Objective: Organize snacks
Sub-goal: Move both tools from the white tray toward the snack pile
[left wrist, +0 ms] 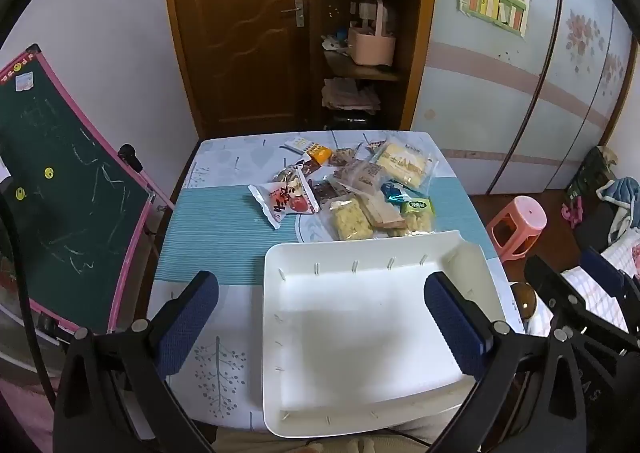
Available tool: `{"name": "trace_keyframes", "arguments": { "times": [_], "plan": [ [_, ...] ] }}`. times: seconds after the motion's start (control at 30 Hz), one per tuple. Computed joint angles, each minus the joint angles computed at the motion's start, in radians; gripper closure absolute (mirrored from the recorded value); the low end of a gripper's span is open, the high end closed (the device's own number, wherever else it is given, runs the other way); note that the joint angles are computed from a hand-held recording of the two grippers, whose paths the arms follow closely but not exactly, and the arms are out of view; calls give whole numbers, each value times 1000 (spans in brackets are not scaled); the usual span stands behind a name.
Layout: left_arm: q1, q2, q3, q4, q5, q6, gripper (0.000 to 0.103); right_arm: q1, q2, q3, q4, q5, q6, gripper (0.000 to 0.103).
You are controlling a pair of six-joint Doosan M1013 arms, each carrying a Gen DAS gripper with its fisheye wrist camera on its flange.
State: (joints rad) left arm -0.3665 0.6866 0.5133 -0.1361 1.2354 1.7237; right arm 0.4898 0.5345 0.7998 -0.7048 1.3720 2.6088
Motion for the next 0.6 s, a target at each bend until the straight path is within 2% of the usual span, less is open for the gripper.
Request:
{"name": "trace_keyframes", "arguments": {
  "times": [0.23,0.37,0.4,0.6],
  "plan": [
    [10,-8,23,-41,-9,19,1,-7,-6,13,-1,-19,40,24],
    [9,3,1,-53,13,27,1,-4,-10,10,-28,-22,56,24],
    [0,6,-5,-43,23,37,1,-5,-24,44,-35,-42,78,24],
    [8,9,-6,-88,30,54,1,1,-7,25,-76,5,78,24]
  ]
}}
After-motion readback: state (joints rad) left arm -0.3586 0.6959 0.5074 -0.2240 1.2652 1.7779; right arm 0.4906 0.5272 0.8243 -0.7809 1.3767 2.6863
